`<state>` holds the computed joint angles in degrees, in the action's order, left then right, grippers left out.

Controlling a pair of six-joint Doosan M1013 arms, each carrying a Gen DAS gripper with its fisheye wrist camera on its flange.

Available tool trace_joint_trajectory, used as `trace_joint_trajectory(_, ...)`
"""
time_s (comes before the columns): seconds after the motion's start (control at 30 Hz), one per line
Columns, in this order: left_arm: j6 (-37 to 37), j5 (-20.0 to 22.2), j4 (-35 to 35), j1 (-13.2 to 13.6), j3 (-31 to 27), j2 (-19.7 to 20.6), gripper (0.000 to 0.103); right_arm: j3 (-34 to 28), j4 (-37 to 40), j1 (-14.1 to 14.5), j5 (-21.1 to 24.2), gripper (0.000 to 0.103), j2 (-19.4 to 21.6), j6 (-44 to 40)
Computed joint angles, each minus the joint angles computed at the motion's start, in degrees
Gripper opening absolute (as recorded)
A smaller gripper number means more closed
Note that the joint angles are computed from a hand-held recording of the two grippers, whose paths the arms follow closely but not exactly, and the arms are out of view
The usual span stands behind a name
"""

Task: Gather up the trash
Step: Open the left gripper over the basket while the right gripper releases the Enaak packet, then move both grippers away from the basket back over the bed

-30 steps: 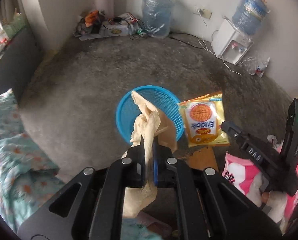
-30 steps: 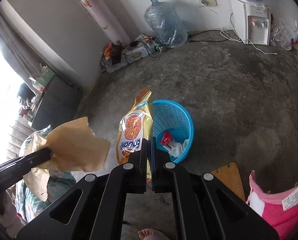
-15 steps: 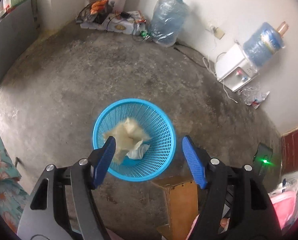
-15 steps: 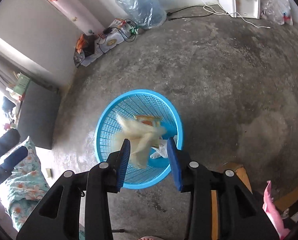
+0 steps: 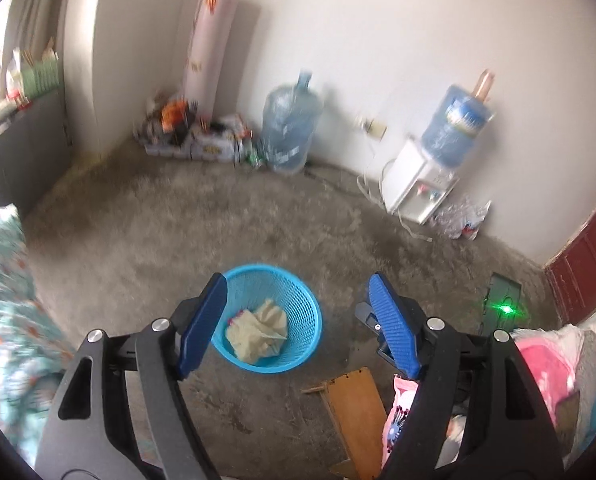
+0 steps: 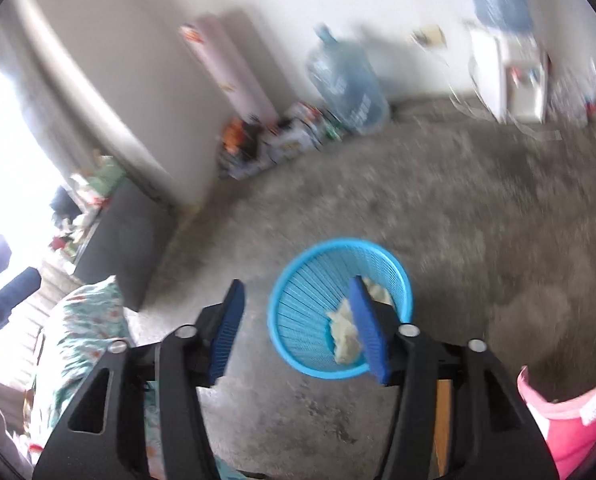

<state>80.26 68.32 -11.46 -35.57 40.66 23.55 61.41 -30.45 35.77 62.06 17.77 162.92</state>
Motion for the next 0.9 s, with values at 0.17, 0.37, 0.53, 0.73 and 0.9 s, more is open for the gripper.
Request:
trace_joint_trajectory(0.17,0.12,-4.08,2.35,1.08,6.62,-7.49,0.071,-6.01,-4.62,3.93,1.68,0.079,1.56,-8.00)
trace_joint_trajectory(0.37,-6.28,-5.55,12.72,0.93,13.51,-14.89,0.071,-11.07,-8.01,7.65,0.32,0.092,3.30,-15.38)
trace_joint_trajectory(0.53,-12.79,-4.62,17.83,1.68,17.73,-19.75,0.071,-14.49,-5.78,9.67,-1.08,0.093,4.71,-21.90)
trace_joint_trajectory(0.73,-21.19,-4.91,22.70,2.69,23.70,-25.97,0.071,-17.88,3.57,10.90,-4.27,0.093,5.86,-29.42)
trace_joint_trajectory(0.9,-24.28,-3.82,28.20,2.35,26.30,-29.18,0.075,-21.67,10.09,12.15,-4.49,0.093,7.81,-35.06)
